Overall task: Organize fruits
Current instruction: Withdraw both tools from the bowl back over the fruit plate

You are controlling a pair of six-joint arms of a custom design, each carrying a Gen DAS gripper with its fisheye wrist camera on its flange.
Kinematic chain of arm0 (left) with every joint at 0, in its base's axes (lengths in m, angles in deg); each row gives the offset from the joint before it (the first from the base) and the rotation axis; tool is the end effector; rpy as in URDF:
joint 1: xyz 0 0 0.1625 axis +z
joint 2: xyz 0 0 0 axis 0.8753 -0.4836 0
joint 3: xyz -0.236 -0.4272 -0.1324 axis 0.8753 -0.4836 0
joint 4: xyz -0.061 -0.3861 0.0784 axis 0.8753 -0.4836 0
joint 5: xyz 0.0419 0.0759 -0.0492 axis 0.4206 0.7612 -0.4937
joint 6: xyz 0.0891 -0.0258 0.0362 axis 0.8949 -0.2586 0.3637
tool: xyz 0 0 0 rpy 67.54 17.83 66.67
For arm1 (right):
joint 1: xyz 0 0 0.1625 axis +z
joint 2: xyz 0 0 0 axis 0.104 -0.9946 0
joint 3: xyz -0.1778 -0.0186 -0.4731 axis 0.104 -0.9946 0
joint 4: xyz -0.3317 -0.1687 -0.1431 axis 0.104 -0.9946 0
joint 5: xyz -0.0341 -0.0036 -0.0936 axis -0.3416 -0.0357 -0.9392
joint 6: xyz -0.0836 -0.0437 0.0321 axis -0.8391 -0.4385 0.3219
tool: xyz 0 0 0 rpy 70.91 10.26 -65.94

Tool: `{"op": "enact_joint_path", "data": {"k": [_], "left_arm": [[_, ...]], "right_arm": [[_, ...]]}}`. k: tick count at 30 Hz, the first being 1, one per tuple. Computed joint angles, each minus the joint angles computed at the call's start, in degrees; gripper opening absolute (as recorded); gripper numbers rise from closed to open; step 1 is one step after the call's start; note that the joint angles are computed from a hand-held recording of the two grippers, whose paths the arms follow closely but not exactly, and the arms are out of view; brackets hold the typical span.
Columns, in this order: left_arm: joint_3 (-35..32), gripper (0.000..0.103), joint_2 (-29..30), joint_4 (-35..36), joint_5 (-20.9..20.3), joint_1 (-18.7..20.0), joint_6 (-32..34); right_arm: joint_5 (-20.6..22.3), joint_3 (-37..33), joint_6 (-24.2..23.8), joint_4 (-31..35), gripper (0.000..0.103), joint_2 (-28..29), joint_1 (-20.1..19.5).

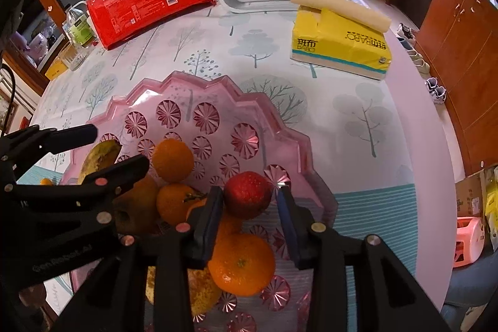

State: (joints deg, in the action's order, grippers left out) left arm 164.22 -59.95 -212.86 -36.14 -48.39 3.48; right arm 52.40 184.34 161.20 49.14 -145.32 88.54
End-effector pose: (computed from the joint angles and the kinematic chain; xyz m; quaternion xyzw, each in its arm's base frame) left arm -0.3119 -0.2566 0.0120 0.1182 0.9008 -0.1411 0.3933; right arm 0.0993 -0.2341 0.2077 0.1684 -0.9301 0.1387 0.2955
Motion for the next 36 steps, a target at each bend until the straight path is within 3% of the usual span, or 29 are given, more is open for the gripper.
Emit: {"op": "enact_joint_path", "data": {"k": [21, 36], "left_arm": [[0.58, 0.086, -7.05, 6.0, -1.04, -8.31, -9.68], [3.72, 0.086, -12.09, 10.3, -6.16, -17.47, -19.35]], "right_arm": [[0.3, -0.08, 9.5, 7.35, 0.044, -5.8, 6.89], [1.25, 3.08, 19.05, 10.44, 0.045, -6.55, 15.63]]}}
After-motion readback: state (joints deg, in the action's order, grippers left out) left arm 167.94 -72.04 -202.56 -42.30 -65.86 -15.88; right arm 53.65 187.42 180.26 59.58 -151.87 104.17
